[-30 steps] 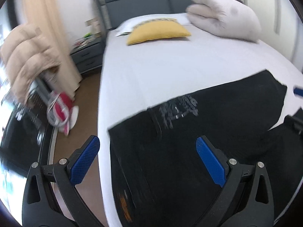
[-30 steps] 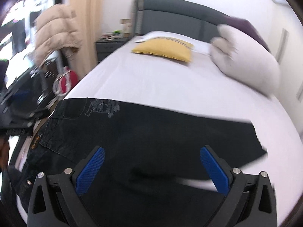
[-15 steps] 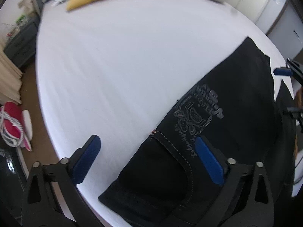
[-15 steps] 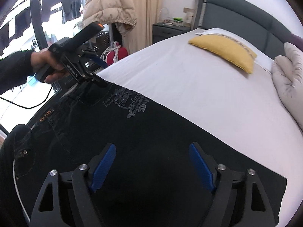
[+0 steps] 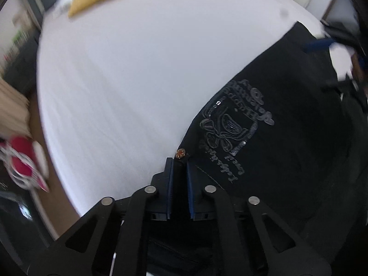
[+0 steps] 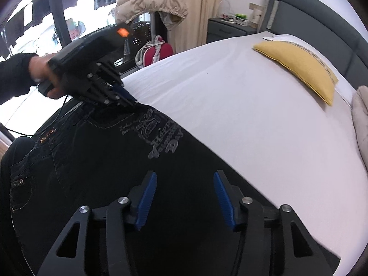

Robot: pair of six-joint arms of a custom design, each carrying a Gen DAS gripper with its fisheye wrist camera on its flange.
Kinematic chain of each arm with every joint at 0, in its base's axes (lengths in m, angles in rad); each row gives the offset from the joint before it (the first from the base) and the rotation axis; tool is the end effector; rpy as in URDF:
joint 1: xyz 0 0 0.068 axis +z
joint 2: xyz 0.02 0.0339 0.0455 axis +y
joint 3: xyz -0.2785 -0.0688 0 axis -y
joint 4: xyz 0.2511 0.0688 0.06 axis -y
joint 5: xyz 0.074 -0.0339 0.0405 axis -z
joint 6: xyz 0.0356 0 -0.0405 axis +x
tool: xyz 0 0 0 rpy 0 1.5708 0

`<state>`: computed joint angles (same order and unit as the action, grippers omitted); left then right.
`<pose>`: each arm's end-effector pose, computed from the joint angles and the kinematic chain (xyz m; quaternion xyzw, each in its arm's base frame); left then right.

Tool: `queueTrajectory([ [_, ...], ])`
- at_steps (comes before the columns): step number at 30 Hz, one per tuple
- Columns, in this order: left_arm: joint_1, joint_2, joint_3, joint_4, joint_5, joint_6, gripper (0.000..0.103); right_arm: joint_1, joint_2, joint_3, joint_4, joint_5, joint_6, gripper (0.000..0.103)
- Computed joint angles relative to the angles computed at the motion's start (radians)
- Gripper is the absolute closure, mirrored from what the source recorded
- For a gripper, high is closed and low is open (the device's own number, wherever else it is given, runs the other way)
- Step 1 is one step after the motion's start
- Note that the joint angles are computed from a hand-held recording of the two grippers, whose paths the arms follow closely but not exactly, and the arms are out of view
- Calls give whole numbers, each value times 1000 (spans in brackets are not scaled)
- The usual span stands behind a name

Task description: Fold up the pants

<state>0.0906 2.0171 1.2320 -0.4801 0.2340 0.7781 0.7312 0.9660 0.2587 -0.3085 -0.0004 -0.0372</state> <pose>0.3920 0.0273 0.1261 0.3475 0.9182 -0.0410 0.1857 0.1111 0.0997 0.1319 -0.3605 0.8916 0.0933 0.2576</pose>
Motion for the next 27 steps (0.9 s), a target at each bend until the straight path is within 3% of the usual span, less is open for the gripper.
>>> queueTrajectory([
  [4, 21, -188, -207, 151, 53, 32, 97, -16, 134, 59, 41, -15, -100, 48],
  [12, 112, -366, -347, 154, 146, 132, 98, -61, 347, 146, 91, -20, -195, 50],
  [13, 114, -376, -359, 156, 148, 130, 98, -70, 375, 154, 92, -21, -206, 55],
  [15, 111, -361, -347, 165, 148, 116, 98, -92, 426, 173, 81, -24, -225, 84],
  [16, 97, -354, -352, 182, 142, 100, 98, -99, 429, 172, 77, -21, -222, 91],
  [19, 83, -315, -327, 201, 137, 71, 98, -124, 372, 154, 44, -70, -201, 96],
  [22, 103, -370, -380, 189, 161, 75, 98, -102, 269, 125, 0, -79, -153, 97],
  [27, 125, -477, -464, 143, 192, 104, 99, 95, 91, 72, -49, -46, 57, 98],
])
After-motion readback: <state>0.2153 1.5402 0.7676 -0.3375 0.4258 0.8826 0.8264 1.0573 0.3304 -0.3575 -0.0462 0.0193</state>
